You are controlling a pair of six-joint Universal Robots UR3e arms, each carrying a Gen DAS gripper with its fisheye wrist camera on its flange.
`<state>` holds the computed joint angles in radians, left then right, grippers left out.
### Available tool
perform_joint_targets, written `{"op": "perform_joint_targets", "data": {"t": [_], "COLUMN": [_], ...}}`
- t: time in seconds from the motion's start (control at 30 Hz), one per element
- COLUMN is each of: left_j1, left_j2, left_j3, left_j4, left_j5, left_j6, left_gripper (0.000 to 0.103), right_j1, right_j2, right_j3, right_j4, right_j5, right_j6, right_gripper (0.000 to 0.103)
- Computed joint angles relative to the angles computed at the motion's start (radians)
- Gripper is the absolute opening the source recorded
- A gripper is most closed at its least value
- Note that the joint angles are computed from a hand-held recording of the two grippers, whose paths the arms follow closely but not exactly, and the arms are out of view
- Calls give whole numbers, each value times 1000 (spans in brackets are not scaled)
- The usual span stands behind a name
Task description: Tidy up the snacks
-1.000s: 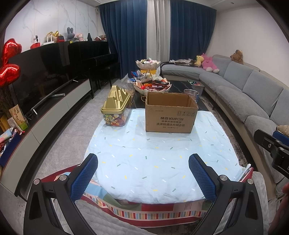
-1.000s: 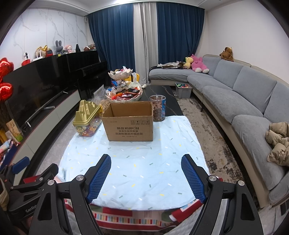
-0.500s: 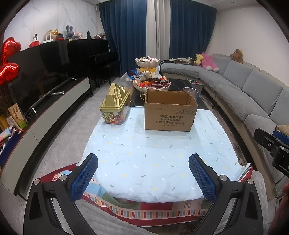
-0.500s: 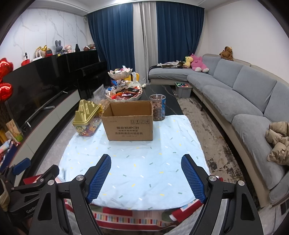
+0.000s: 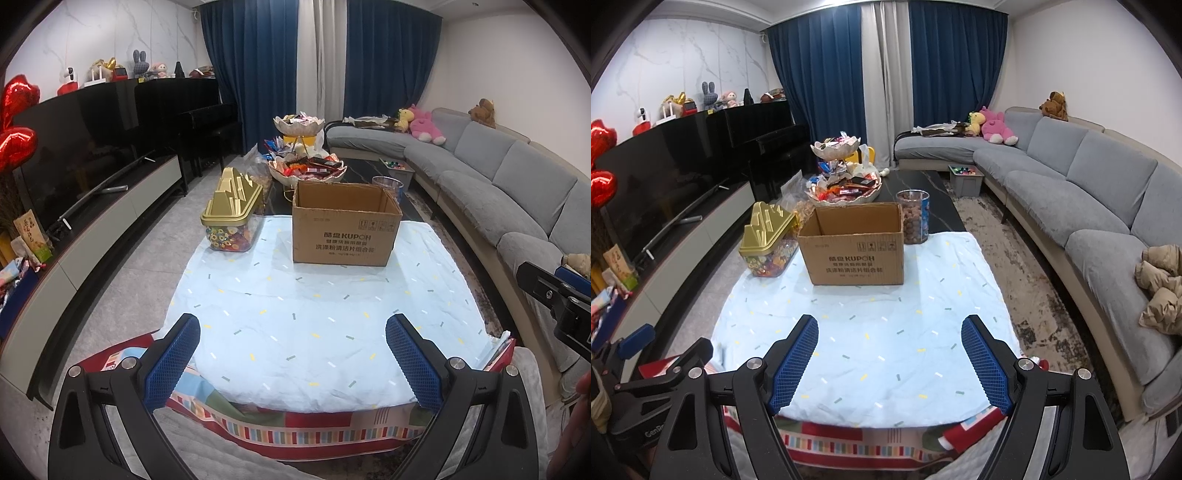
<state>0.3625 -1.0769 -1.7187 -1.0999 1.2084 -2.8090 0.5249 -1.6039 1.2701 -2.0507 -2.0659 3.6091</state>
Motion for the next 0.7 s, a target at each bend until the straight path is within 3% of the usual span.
{"op": "perform_joint_targets", "data": {"t": [0.7], "left_j1": [6], "left_j2": [2], "left_j3": [-5], "left_j4": [-1], "left_j5": [-10], "left_j6": [6], "left_gripper": [102], "right_j1": [-5], "right_j2": [-7], "right_j3": [19], "right_j4": [-12], "right_j5": [4], "right_j6": [-2], "right_gripper": [81]}}
